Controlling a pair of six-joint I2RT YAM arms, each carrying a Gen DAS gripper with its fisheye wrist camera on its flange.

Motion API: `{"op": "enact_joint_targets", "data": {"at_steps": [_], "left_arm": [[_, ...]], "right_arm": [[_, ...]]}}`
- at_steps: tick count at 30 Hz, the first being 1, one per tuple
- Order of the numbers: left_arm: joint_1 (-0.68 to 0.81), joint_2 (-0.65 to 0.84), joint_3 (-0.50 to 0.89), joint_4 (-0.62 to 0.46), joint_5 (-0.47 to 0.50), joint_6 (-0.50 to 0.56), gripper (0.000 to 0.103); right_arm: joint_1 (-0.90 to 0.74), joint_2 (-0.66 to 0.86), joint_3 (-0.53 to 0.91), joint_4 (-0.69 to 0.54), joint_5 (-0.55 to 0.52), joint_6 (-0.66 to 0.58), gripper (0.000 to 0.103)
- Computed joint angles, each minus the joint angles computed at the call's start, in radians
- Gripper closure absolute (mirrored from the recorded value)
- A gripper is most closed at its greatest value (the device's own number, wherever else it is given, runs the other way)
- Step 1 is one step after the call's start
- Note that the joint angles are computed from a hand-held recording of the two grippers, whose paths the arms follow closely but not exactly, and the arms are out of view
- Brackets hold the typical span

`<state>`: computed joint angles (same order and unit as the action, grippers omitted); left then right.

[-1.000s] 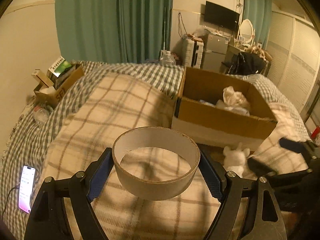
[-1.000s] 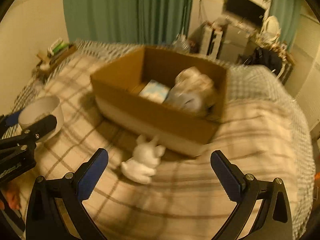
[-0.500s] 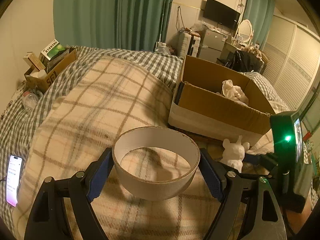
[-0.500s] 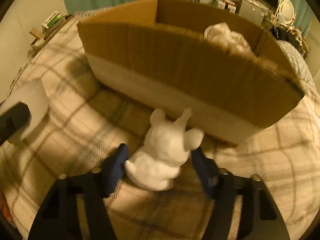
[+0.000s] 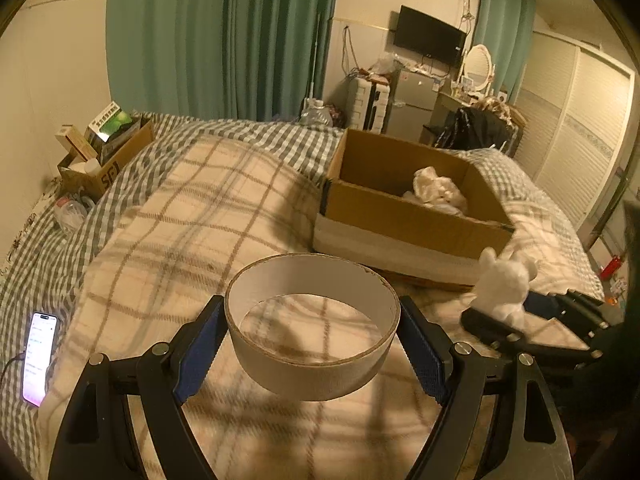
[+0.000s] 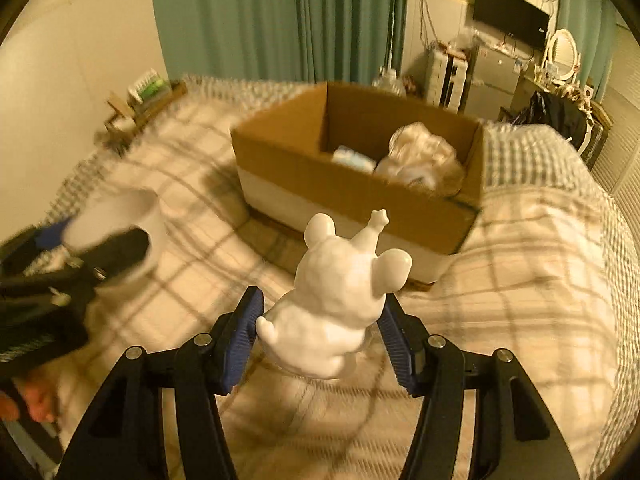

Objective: Organize objects
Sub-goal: 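Grasp the white figurine with the right tool while the left tool holds the paper ring, then drop the paper ring and white figurine into the box with both tools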

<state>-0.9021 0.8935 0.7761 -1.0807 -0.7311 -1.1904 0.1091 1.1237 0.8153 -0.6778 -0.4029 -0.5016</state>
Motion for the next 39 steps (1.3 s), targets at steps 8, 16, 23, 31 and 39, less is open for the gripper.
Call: {"op": "enact_joint_targets", "data": {"at_steps": [8, 16, 23, 31, 39], "left_arm": [[0.014, 0.042, 0.215, -0.004, 0.003, 0.169, 0.018], [0.250, 0.206, 0.487, 0.101, 0.107, 0.497, 0.018], [0.456, 0.398, 0.647, 0.231, 0.236, 0.697, 0.018], [0.562, 0.570, 0.628, 0.372, 0.325, 0.807, 0.018], [0.640, 0.737, 0.532, 0.504, 0.430, 0.826, 0.018]], "right_arm": [[-0.154, -0.041, 0.286, -0.175, -0.165, -0.088, 0.045], [-0.180, 0.149, 0.651, -0.231, -0.225, -0.044, 0.045], [-0.078, 0.387, 0.925, -0.231, -0.135, 0.032, 0.045], [0.016, 0.621, 1.015, -0.146, -0.042, 0.077, 0.045], [0.063, 0.807, 0.980, -0.074, 0.024, 0.064, 0.045]]}}
